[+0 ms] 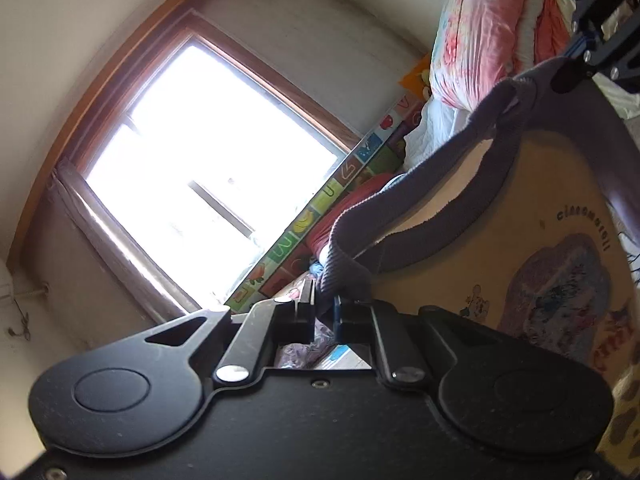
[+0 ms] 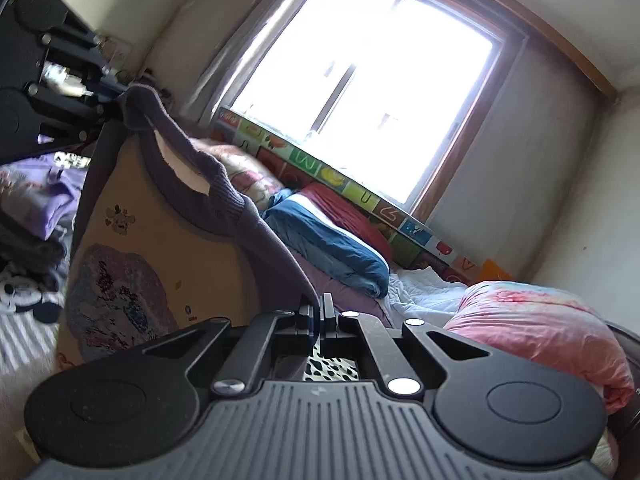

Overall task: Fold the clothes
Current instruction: 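Lower the hanging sweatshirt flat onto the bed with both tools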

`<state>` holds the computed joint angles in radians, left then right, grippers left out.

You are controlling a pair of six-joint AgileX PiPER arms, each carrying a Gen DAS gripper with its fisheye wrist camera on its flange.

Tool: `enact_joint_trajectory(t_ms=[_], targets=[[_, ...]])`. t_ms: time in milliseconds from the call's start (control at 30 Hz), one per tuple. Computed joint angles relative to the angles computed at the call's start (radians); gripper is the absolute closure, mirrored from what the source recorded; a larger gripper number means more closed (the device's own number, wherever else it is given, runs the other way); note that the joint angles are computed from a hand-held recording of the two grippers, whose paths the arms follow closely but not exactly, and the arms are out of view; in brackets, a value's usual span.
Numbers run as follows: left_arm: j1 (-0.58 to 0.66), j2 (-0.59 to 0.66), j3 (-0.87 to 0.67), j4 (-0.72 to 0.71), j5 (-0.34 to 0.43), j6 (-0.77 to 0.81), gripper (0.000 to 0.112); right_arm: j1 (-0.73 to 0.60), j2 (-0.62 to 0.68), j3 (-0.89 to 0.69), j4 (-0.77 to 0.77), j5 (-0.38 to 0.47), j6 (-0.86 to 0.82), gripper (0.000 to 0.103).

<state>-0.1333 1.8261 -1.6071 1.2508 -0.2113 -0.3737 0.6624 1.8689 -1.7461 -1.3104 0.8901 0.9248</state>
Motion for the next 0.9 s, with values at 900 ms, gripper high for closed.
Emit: enact_joint_trajectory(t_ms=[900], targets=[[0.66,-0.424,1.24,0.065,-0.742,0.757,0.106,0.715,-0.023,0.558,0.16,0.211,0.302,0.1]])
